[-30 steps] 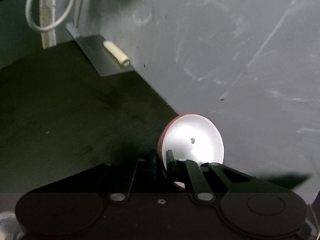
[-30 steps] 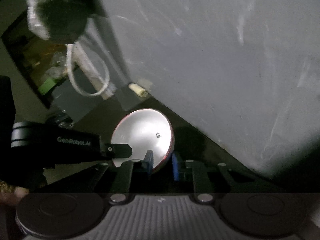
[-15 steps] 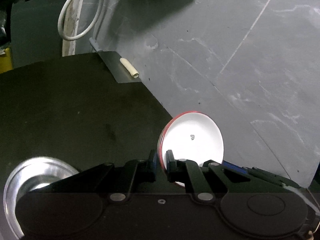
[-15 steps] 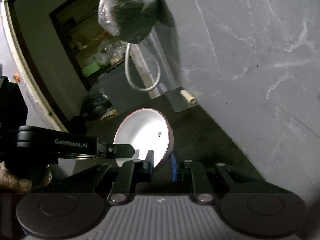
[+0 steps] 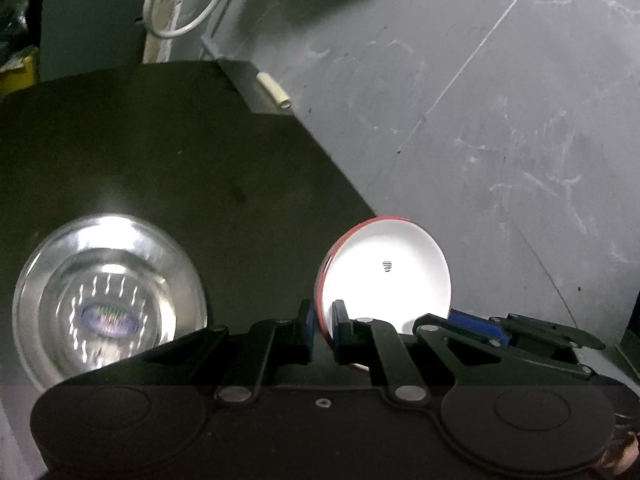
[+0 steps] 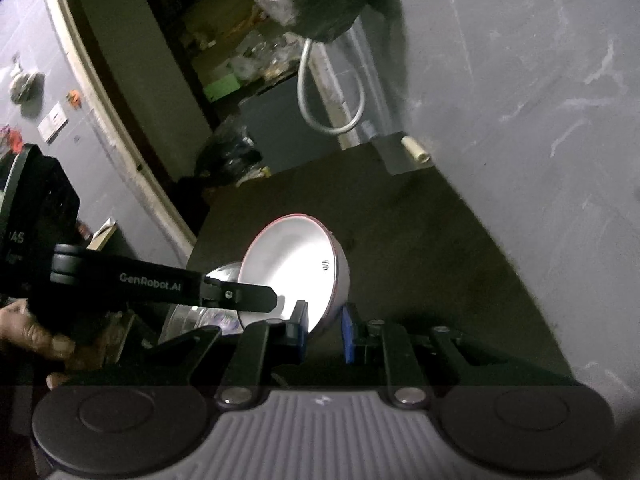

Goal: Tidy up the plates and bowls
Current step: 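Carry the small white bowl with both grippers and lower it into the red-rimmed bowl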

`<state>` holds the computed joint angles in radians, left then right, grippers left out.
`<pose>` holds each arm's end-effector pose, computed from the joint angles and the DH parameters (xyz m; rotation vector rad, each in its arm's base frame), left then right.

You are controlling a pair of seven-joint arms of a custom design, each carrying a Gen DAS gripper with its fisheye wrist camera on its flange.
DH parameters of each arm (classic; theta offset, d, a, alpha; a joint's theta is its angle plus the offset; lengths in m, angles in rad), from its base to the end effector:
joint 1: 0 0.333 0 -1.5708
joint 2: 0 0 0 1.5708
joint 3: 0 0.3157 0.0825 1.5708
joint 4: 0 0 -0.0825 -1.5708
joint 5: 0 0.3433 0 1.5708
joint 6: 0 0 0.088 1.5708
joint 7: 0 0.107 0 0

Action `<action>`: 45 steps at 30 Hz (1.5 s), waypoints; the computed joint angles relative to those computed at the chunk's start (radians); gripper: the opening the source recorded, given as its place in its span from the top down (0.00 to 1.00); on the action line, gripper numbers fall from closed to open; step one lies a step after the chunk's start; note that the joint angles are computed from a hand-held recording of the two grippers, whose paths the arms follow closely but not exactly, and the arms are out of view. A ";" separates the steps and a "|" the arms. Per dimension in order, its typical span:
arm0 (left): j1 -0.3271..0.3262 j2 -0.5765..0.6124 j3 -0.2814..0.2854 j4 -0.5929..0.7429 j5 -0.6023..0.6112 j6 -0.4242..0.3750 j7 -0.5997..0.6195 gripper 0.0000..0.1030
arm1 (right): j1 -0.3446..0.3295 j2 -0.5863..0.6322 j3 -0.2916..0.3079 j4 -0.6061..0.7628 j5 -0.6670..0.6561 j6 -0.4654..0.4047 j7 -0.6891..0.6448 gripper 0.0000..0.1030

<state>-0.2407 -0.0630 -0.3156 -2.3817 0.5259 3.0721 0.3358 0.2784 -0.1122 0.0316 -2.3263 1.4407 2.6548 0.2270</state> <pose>0.4028 -0.3004 0.4521 -2.1130 1.7984 -1.0838 0.4669 0.1210 0.4376 -1.8602 1.1601 -0.1133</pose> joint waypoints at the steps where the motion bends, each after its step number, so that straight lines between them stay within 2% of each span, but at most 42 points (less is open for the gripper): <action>1: -0.006 -0.016 0.002 -0.018 -0.015 0.002 0.005 0.92 | -0.001 -0.006 -0.001 -0.007 -0.013 -0.012 0.009 0.81; 10: 0.004 -0.141 -0.051 -0.113 -0.129 -0.064 0.037 0.91 | 0.008 -0.061 -0.011 -0.050 -0.116 -0.092 0.062 0.81; 17: -0.046 -0.192 -0.037 -0.163 -0.264 -0.106 0.113 0.89 | 0.018 -0.076 -0.018 -0.059 -0.197 -0.148 0.100 0.81; 25: -0.091 -0.199 -0.025 -0.178 -0.377 -0.144 0.195 0.88 | 0.024 -0.088 -0.025 -0.071 -0.271 -0.179 0.144 0.81; 32: -0.148 -0.186 -0.002 -0.147 -0.472 -0.238 0.309 0.86 | 0.025 -0.088 -0.018 -0.072 -0.420 -0.201 0.231 0.81; 37: -0.151 -0.181 -0.011 -0.123 -0.490 -0.299 0.338 0.85 | 0.030 -0.086 -0.022 -0.070 -0.486 -0.224 0.269 0.81; 45: -0.153 -0.173 -0.014 -0.107 -0.506 -0.338 0.357 0.84 | 0.032 -0.063 -0.020 -0.054 -0.551 -0.240 0.313 0.81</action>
<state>-0.3936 -0.2362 -0.3292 -2.4883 0.0199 2.7340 0.6926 0.3103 -0.1752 0.0121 -2.3800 0.8894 2.4148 0.5400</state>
